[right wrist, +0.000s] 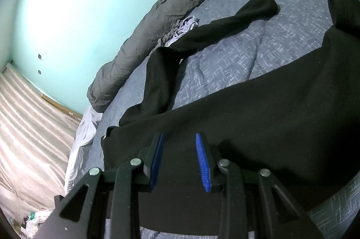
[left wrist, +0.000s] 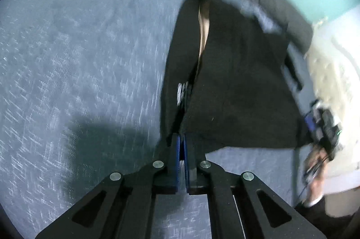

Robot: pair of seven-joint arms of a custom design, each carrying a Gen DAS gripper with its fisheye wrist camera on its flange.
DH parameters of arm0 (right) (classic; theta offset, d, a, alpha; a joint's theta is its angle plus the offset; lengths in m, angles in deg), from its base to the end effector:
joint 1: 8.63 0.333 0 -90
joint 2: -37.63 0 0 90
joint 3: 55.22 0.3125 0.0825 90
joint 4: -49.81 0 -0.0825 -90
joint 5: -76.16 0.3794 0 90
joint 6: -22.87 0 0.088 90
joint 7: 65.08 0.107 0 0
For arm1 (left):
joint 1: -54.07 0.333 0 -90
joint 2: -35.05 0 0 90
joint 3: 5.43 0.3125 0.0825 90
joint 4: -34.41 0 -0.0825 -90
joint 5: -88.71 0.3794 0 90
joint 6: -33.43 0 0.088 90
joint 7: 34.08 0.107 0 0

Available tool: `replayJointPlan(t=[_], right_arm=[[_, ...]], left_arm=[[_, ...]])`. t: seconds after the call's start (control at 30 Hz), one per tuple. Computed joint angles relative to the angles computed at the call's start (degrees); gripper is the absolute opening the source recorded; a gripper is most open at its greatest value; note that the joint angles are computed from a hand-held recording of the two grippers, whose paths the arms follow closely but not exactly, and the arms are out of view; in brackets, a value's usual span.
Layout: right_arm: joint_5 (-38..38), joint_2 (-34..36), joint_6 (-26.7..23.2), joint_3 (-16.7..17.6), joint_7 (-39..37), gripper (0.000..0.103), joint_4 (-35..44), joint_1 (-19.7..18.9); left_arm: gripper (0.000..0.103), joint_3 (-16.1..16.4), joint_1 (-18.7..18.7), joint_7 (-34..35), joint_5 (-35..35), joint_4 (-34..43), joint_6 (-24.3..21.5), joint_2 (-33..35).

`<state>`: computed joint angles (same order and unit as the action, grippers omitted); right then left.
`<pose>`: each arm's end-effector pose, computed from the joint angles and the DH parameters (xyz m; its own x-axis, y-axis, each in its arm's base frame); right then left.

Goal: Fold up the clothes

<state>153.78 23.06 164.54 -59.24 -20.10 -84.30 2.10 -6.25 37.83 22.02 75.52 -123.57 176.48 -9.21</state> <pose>0.4900 0.0537 0.4728 0.1799 -0.6641 -0.7256 -0.8228 0.3027 -0.4810 0.3355 -0.1017 0.4870 0.3281 -0.8417 0.4287 -0.8371 -0.4694 -0.2809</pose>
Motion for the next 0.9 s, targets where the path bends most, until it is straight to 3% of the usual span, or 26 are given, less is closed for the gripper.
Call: replayJointPlan(t=[0.2, 0.37, 0.7, 0.9], right_arm=[[0.0, 0.44, 0.15, -0.03, 0.32, 0.03, 0.26, -0.24], [-0.27, 0.19, 0.31, 0.11, 0.47, 0.03, -0.09, -0.22], [-0.78, 1.02, 0.85, -0.03, 0.8, 0.03, 0.3, -0.45], [-1.14, 2.14, 0.97, 0.01, 1.72, 0.03, 0.67, -0.96]], left_arm=[[0.012, -1.49, 3.07, -2.08, 2.93, 3.99, 1.9, 2.51], [0.018, -1.33, 4.16, -0.45, 5.9, 10.92, 5.34, 9.89], [0.029, 1.32, 3.11, 7.05, -3.37, 21.31, 16.71, 28.94], [0.03, 0.16, 5.65, 11.62, -10.33, 24.97, 18.66, 34.57]])
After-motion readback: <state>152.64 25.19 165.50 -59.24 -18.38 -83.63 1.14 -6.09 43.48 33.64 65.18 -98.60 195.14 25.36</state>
